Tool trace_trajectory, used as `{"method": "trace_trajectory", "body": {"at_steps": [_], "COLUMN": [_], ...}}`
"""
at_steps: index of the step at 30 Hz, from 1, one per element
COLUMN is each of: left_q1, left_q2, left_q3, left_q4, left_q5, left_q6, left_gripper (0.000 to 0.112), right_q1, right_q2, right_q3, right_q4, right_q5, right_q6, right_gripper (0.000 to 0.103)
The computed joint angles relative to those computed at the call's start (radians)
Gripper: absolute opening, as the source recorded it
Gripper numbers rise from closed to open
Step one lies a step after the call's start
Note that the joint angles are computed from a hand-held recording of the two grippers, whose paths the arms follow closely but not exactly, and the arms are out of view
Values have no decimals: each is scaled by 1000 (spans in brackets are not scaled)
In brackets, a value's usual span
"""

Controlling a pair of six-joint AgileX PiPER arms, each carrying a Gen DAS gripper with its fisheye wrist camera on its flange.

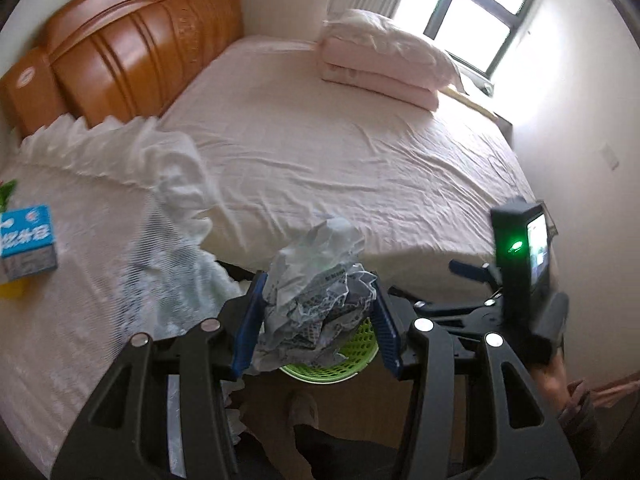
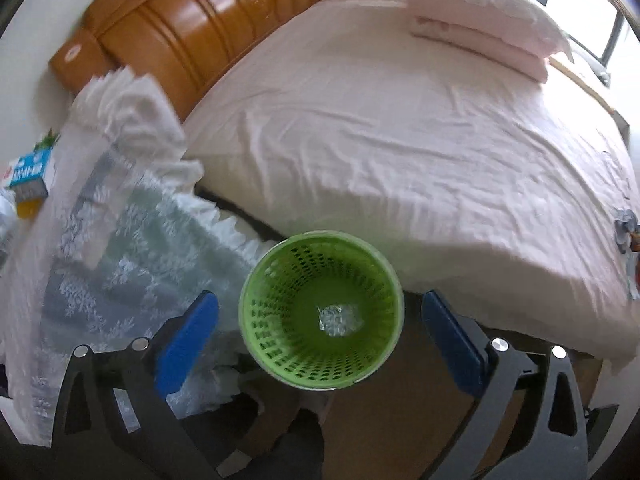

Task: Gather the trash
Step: 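Carry both items to the green wastebasket and open both tools to drop them, then move both tools back over the bed toward the milk carton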

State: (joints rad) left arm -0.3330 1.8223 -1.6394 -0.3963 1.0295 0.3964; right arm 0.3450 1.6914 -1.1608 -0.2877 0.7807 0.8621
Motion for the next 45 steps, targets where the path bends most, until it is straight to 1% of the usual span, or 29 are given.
{"method": "trace_trajectory", "body": {"at_steps": [2, 7, 10, 12, 13, 14, 17, 21, 25, 29, 31, 33, 34, 36, 37, 40, 42, 45], "left_q1": [-25, -99, -138, -160, -168, -174, -173, -185, -178, -137, -104, -71, -39, 4, 38, 135, 189, 303], "left_q2": [17, 84, 120, 147, 153, 156, 147, 148, 118, 74, 34, -4, -40, -77, -106, -179, -205, -241], "left_q3": [-16, -96, -148, -186, -199, -208, -209, -224, -187, -140, -107, -72, -44, -22, -1, 56, 72, 97], "left_q4": [11, 52, 69, 84, 90, 92, 53, 76, 95, 93, 100, 108, 120, 138, 150, 205, 220, 221], "left_q5": [1, 14, 30, 45, 51, 51, 47, 66, 39, 9, -18, -46, -68, -84, -99, -140, -143, -137], "left_q6": [-9, -43, -52, -71, -83, -97, -97, -112, -105, -98, -103, -99, -97, -97, -95, -113, -113, -104], "left_gripper": [48, 49, 53, 67, 83, 92, 95, 95, 95, 95, 95, 95, 95, 95, 95, 95, 95, 95], "right_q1": [-14, -71, -71, -65, -65, -65, -62, -63, -49, -23, -4, 33, 53, 85, 85, 149, 181, 224], "right_q2": [-51, -162, -209, -231, -235, -238, -248, -243, -228, -206, -190, -162, -145, -112, -109, -25, 33, 143], "right_q3": [29, 98, 124, 133, 133, 133, 136, 131, 114, 74, 37, -34, -76, -152, -159, -339, -452, -646], "right_q4": [-30, -12, -46, -65, -69, -72, -83, -81, -84, -87, -87, -93, -98, -103, -99, -100, -90, -59], "right_q5": [17, 16, 38, 53, 60, 64, 74, 85, 102, 123, 139, 165, 178, 196, 204, 217, 222, 226], "right_q6": [8, -12, 21, 41, 47, 50, 66, 70, 73, 76, 71, 61, 54, 39, 37, -18, -55, -121], "right_gripper": [101, 101, 101, 101, 101, 101, 101, 101, 101, 101, 101, 101, 101, 101, 101, 101, 101, 101]}}
